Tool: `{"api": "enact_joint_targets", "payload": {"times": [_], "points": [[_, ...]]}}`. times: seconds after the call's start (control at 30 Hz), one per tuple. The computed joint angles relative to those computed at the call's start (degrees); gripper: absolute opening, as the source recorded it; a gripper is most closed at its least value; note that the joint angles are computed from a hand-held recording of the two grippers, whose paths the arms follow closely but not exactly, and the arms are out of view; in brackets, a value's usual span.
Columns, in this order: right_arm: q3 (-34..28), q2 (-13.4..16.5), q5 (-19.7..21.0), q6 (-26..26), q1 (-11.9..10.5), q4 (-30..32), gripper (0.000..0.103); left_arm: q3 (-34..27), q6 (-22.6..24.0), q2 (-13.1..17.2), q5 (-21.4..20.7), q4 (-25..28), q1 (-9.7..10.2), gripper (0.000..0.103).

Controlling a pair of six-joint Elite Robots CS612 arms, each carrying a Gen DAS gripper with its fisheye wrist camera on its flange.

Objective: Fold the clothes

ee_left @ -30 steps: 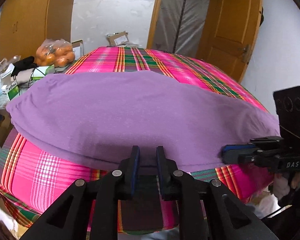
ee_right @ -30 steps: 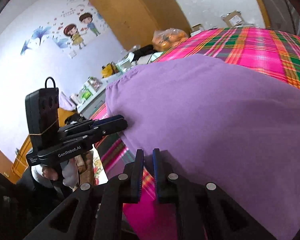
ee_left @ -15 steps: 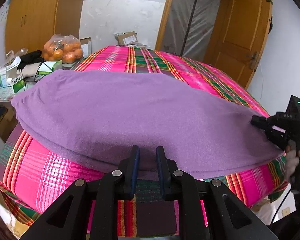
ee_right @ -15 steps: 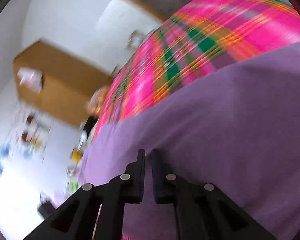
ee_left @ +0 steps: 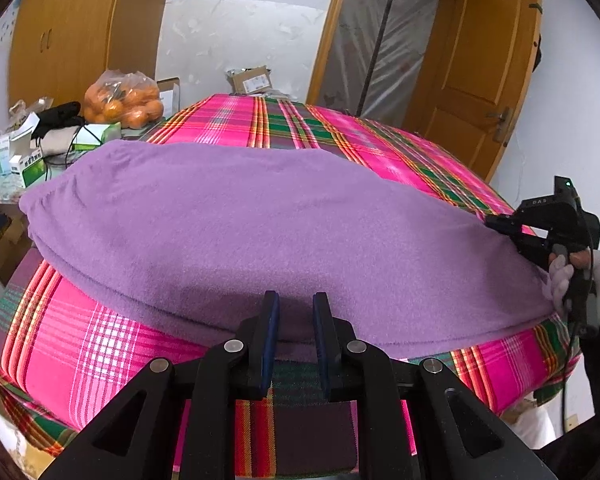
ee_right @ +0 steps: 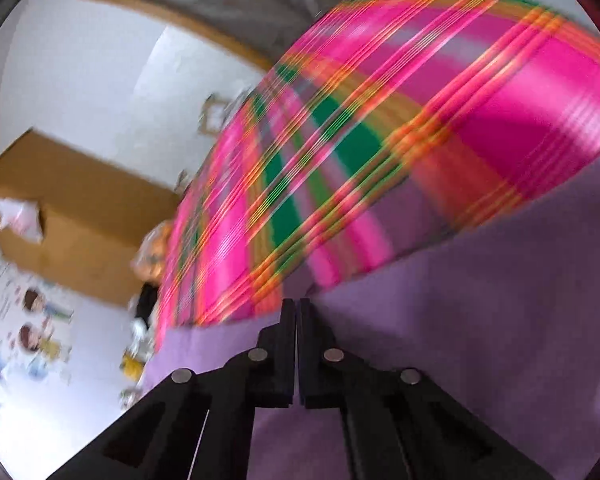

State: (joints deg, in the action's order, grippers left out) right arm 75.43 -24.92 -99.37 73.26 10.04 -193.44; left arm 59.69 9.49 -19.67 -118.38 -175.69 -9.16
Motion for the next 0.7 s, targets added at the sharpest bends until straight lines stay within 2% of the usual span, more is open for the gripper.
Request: {"api": "enact_joint_targets", "payload": {"times": [0.17, 0.3, 0.37, 0.43, 0.57, 0.7], "points": [[2.8, -1.5, -5.1, 0.2, 0.2, 1.9, 0.000, -0.4, 0.3, 0.2, -0.2, 0.2, -0.03, 0.017], [3.3, -1.6, -4.2, -6.5, 1.2, -1.6, 0.014, -0.5, 0.1, 0.2, -0.4, 0.7, 0.03, 0.017], [2.7, -1.2, -1.7, -11.8, 1.7, -3.1, 0.014, -0.5, -0.2, 0.1, -0.2, 0.7, 0.06, 0.017], [1.6, -0.7, -0.2, -15.4, 2.1, -2.0, 0.014, -0.7, -1.0, 0.2, 1.0, 0.2, 0.13, 0.017], [0.7, -0.9, -1.0, -21.3, 2.9, 1.1, 0.015, -2.8, -5.3, 1.1, 5.3, 0.2, 0.81, 0.017], [-1.8, -0.4, -0.5, -28.8, 3.6, 1.9, 0.015, -4.0, -7.3, 1.6, 8.1, 0.2, 1.24, 0.017]]}}
